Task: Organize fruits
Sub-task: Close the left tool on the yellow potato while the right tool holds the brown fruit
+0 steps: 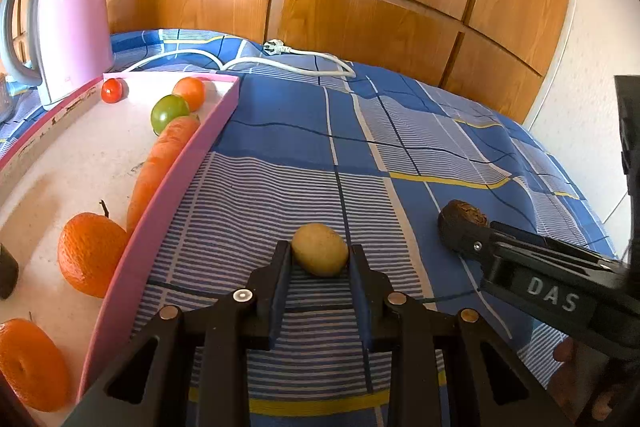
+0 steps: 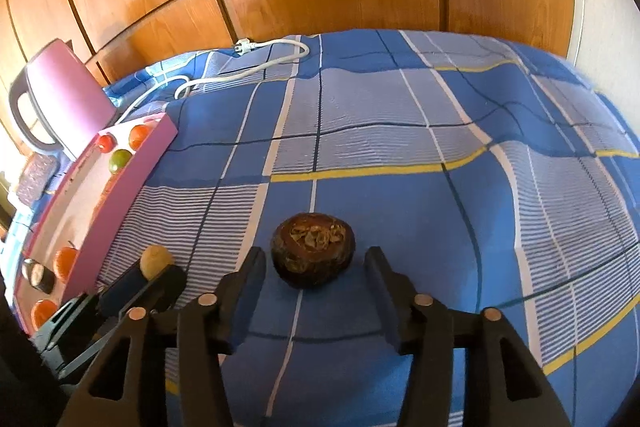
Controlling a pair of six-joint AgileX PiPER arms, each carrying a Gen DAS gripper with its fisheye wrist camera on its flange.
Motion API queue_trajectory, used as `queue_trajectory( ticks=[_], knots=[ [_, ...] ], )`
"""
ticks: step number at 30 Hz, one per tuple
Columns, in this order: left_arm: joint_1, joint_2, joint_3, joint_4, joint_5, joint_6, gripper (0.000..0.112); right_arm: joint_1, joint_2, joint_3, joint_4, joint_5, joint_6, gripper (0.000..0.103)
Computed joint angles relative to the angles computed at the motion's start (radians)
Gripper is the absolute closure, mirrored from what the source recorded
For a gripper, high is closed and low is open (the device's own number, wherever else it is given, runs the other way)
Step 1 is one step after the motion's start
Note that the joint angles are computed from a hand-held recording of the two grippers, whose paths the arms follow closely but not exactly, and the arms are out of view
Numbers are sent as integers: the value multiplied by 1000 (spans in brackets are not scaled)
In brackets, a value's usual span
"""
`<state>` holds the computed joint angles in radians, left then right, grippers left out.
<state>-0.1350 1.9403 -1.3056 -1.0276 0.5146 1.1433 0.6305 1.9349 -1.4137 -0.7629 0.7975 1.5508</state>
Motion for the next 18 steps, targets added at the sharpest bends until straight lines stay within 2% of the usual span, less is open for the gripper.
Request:
queue_trajectory(
  ticks=[6, 8, 13, 18],
  knots=[
    [-3, -4, 9, -10, -13, 16, 83, 9, 34, -46, -11, 59, -35, 51],
    [-7, -8, 16, -14, -23, 23, 83, 13, 48, -61, -10, 79, -54, 58],
    [-9, -11, 22, -21, -32, 33, 83, 30, 86, -102, -27, 134, -87, 58],
    [-10, -11, 25, -27, -35, 40, 83, 25, 73, -78, -32, 110, -63, 58]
  ],
)
